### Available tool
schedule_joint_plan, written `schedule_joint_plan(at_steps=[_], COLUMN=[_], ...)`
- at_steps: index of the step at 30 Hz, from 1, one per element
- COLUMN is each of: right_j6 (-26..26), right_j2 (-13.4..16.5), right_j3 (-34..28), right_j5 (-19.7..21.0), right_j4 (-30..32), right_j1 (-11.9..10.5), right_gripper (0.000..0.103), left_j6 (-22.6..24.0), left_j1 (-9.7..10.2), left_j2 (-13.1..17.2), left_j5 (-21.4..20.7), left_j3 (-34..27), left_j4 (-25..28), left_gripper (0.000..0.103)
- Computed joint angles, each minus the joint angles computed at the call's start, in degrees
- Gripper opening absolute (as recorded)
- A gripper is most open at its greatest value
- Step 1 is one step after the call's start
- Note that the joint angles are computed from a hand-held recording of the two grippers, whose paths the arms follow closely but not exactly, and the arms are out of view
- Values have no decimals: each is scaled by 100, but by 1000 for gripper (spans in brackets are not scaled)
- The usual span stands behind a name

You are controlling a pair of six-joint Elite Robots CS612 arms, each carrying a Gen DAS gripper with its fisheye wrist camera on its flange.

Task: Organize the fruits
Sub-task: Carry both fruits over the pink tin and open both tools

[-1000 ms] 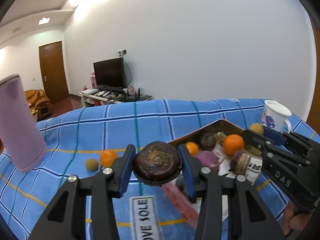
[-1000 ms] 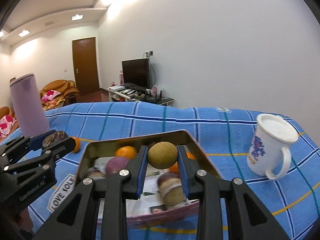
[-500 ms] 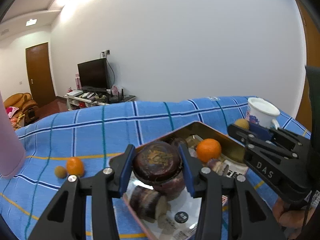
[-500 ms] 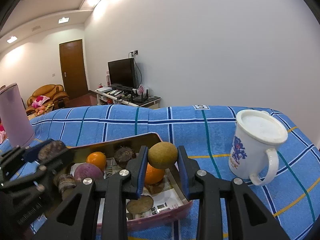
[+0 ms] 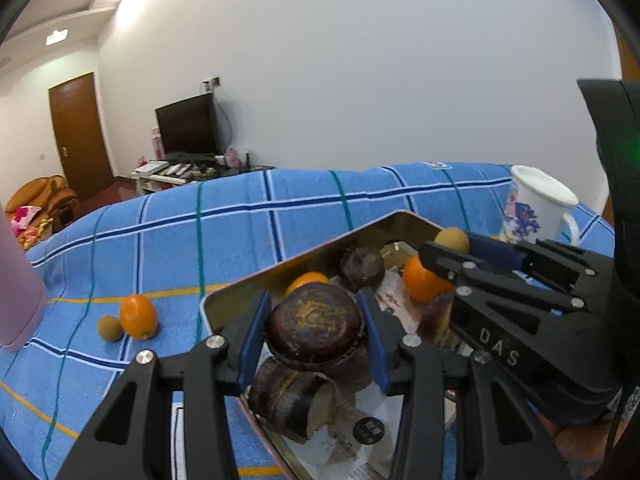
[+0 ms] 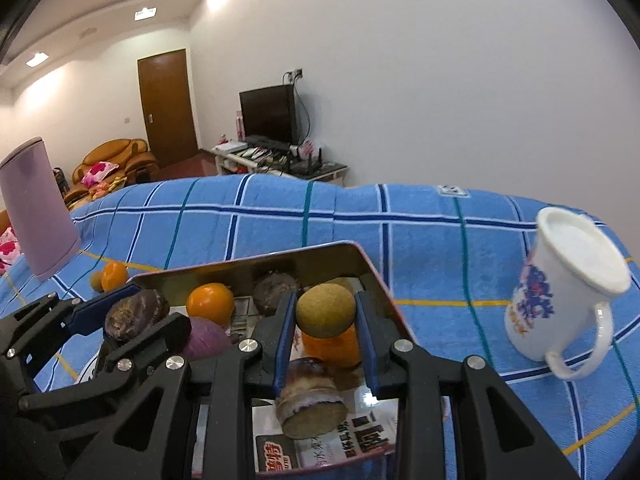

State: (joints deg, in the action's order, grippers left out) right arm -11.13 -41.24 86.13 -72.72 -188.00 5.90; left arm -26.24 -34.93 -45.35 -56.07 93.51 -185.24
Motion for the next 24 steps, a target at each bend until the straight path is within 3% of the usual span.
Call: schedule_joint_plan(at_steps=[4,17,20,24], right_j6=[7,25,132,338], right_j2=[19,1,-1,3], right_j3=[-100,-52,-46,-12], right_j5=[238,501,586,656], right_j4=[388,357,365,207], right_j1=[-29,-69,-105,-145], right_gripper=[31,32,41,44], left_j6=[-52,-116,-162,-325], left_j1=[4,-10,-8,7], left_j2=[-5,-21,-22,-34], left_j5=[37,118,145,182], left_j3=[-10,20,30,50], left_j4=[46,58,60,109], left_gripper=[47,47,48,65])
